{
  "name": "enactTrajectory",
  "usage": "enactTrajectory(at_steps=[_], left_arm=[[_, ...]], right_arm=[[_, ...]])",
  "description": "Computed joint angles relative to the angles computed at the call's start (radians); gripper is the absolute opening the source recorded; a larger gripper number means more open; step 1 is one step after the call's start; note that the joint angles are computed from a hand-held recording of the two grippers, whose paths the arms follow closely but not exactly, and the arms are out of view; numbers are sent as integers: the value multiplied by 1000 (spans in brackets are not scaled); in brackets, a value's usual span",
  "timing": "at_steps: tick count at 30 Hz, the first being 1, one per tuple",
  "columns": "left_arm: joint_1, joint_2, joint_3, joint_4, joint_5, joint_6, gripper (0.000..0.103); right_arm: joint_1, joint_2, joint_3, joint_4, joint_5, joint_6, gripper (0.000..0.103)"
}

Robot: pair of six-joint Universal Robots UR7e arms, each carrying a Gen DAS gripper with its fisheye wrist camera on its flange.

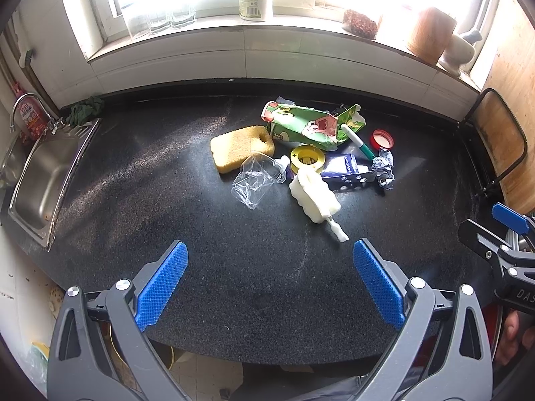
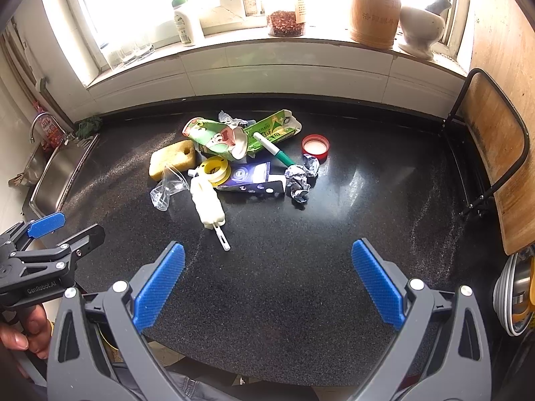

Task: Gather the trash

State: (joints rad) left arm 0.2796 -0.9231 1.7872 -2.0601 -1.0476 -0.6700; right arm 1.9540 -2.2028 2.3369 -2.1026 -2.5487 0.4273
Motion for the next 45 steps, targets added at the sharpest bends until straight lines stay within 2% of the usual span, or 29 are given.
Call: enactTrajectory(at_steps=[20,28,32,36,39,41,45], left_arm=[[9,1,5,-16,-13,17,96],[43,10,10,-67,-30,76,96],[71,28,19,-103,-27,141,96],[104,68,25,-125,12,215,96],[141,109,28,-169,19,269,96],[175,132,40,-255,-3,318,96],[228,195,32,-358,-23,423,96]], right_arm=[[-13,12,-2,-26,13,-20,97],[-70,13,13,-88,69,-99,97],[-126,18,44,-163,120,-208,97],[-187,59,101,-334,152,-395,97],[-264,113,141,-476,224,-563,97],[-312,159,159,-557,278,-660,97],[-401,251,170,-654,368,-776,96]])
